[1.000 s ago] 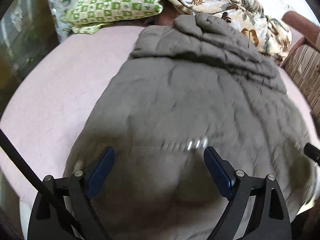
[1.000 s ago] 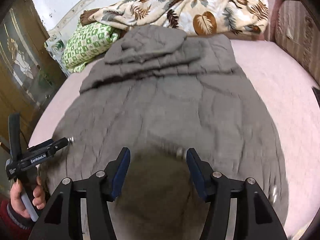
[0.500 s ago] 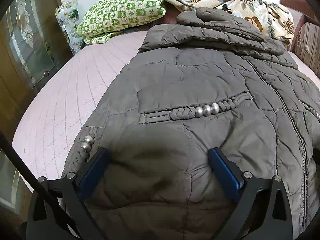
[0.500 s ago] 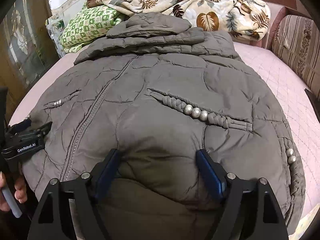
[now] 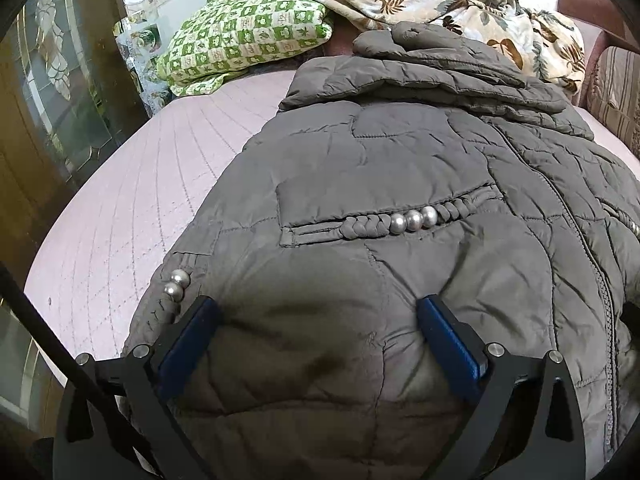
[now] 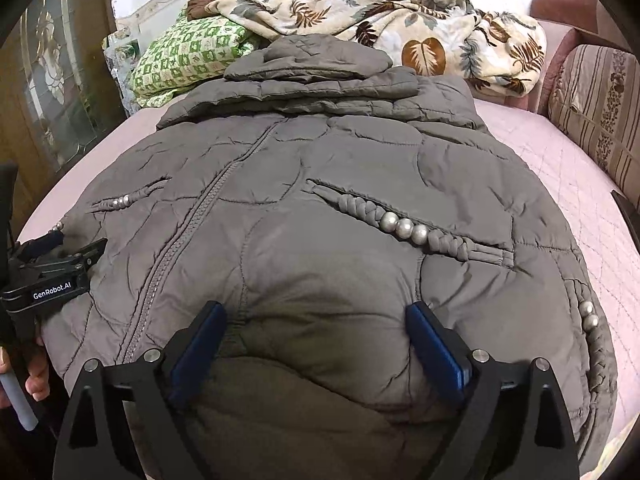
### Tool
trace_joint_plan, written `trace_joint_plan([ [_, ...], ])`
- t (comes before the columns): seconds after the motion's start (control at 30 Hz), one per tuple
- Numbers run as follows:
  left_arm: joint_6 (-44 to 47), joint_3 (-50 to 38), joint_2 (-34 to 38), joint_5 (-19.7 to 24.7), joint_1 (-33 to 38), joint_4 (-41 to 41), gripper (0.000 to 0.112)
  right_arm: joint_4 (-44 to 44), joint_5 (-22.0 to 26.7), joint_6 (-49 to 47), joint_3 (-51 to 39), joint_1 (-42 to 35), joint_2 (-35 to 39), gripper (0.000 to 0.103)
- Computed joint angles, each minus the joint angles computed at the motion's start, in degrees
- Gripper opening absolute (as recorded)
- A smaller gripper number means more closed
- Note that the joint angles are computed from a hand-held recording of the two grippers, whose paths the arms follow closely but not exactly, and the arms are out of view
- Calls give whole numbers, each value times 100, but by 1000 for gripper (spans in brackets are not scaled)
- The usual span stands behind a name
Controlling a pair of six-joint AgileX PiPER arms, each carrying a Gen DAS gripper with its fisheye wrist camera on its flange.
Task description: Fold large clothes
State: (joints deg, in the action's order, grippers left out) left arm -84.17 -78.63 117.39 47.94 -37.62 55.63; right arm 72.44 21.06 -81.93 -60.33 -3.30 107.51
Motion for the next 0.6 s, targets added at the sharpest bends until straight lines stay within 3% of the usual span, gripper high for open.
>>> trace_joint_plan([
  [0.27,-153,76,-20,5,-29,125,101,552,-40,-572,117,3,-13,97],
  [0.6,-415,141,-7,45,-83,340,101,601,61,-562,60,-9,35,102],
])
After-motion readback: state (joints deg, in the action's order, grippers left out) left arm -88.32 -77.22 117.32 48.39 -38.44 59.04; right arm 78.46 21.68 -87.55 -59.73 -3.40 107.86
